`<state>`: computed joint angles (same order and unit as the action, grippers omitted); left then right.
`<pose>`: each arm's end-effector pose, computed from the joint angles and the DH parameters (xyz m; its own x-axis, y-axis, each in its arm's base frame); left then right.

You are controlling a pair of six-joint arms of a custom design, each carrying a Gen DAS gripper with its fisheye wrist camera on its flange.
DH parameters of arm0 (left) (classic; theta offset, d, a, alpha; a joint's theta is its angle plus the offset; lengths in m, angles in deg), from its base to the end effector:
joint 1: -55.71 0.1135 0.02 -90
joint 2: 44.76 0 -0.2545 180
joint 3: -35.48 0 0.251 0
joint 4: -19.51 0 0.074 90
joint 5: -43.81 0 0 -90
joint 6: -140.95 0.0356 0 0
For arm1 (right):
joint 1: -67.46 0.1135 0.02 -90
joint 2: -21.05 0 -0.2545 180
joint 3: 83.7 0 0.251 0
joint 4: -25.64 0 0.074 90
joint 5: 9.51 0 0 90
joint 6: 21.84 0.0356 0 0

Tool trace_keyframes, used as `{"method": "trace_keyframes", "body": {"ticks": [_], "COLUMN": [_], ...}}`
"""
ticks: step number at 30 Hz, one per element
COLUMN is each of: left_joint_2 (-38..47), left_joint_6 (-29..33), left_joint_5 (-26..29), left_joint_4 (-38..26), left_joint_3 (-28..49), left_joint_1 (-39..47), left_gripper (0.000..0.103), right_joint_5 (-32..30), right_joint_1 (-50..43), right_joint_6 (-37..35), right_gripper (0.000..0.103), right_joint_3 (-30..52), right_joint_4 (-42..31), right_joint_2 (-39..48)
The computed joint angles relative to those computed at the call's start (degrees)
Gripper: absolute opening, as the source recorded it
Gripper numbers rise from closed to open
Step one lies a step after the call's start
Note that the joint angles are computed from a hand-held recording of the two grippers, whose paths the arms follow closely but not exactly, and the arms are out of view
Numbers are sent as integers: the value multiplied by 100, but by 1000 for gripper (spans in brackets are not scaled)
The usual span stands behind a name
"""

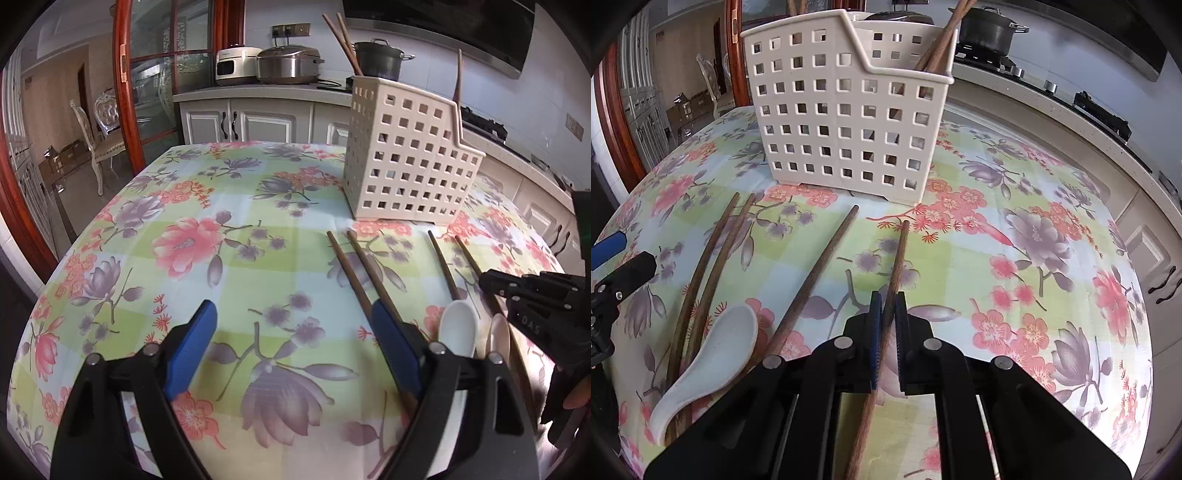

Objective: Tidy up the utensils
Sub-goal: 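Close the right tool on a wooden chopstick while the left tool grasps another chopstick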

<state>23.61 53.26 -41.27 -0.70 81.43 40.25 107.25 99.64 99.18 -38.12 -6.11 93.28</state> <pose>0.2293 -0.0666 0.1802 -0.6391 0.2184 -0.7375 0.3524 0.9354 -0.0284 0.1965 0.1047 0.1532 -0.7599 0.0655 -0.6467 0.1351 0.9891 -0.0586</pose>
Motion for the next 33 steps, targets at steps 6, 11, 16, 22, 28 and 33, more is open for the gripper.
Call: {"method": "trace_keyframes", "body": {"ticks": [6, 11, 16, 22, 28, 33], "left_joint_2": [327, 787, 973, 1380, 1551, 1381], "left_joint_6": [49, -193, -292, -379, -339, -97], "left_joint_5": [164, 554, 396, 130, -208, -58], "left_joint_4": [-253, -588, -585, -541, -492, -490], "left_joint_3": [252, 685, 837, 1051, 1180, 1023], "left_joint_1": [-93, -155, -400, -604, -819, -865], "left_gripper": [59, 42, 35, 32, 9, 8], "right_joint_5": [-526, -722, -793, -820, -835, -842], "right_joint_1": [-606, -779, -822, -841, -855, -851], "right_joint_6": [219, 244, 240, 233, 220, 231], "right_gripper": [7, 7, 7, 7, 7, 7], "right_joint_3": [-708, -841, -878, -891, -902, -911], "right_joint_4": [134, 187, 233, 244, 248, 261], "right_joint_2": [-1030, -1232, -1269, -1287, -1302, -1308]}}
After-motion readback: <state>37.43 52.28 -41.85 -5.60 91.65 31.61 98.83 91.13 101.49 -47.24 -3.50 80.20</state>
